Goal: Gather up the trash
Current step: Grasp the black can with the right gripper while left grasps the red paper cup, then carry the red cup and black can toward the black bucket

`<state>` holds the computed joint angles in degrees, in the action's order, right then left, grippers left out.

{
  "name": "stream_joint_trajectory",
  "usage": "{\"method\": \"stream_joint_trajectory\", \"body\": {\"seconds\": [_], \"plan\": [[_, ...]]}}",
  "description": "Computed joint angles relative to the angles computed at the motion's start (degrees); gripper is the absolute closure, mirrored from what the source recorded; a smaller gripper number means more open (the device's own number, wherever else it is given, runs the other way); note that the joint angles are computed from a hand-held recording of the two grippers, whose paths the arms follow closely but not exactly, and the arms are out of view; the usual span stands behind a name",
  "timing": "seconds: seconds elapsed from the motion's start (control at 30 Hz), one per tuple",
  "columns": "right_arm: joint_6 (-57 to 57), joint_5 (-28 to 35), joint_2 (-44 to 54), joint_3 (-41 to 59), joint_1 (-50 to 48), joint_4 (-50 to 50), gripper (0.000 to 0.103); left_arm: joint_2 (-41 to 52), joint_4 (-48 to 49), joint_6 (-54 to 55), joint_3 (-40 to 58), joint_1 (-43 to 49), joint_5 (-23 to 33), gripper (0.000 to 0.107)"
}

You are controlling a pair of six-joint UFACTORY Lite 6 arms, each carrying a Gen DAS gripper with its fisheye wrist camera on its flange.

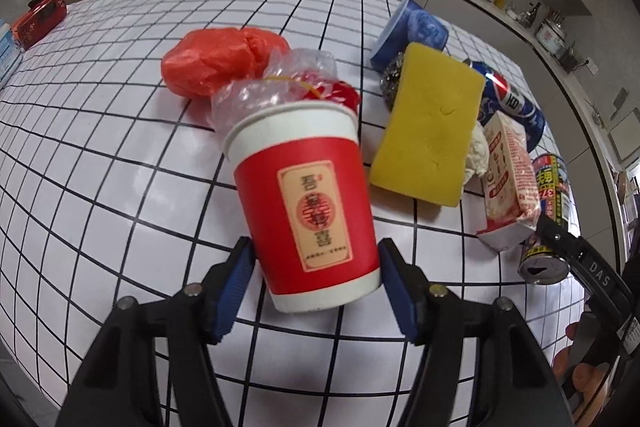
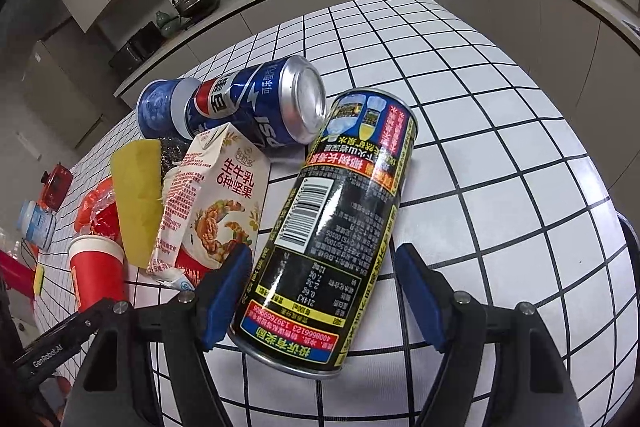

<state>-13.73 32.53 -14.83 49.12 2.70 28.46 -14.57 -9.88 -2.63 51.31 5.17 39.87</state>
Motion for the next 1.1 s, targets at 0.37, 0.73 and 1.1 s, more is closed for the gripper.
{"method": "stream_joint_trajectory", "body": {"seconds": [0.37, 0.73, 1.1], "plan": [[-5.44, 2.9, -5.77, -3.52, -3.08, 2.89, 0.047, -6.64, -1.7, 1.16, -5.62, -0.22, -2.06, 0.046], [-23.49, 13.7, -13.27, -6.53, -16.78, 12.44, 0.048, -19.62, 9.14, -15.02, -10.72, -10.52, -0.11, 0.047], [-35.53, 22.54, -10.8, -8.42, -26.0, 15.42, 0.047, -19.8, 19.59, -34.68, -11.57, -26.46, 1.89, 0.048]]}}
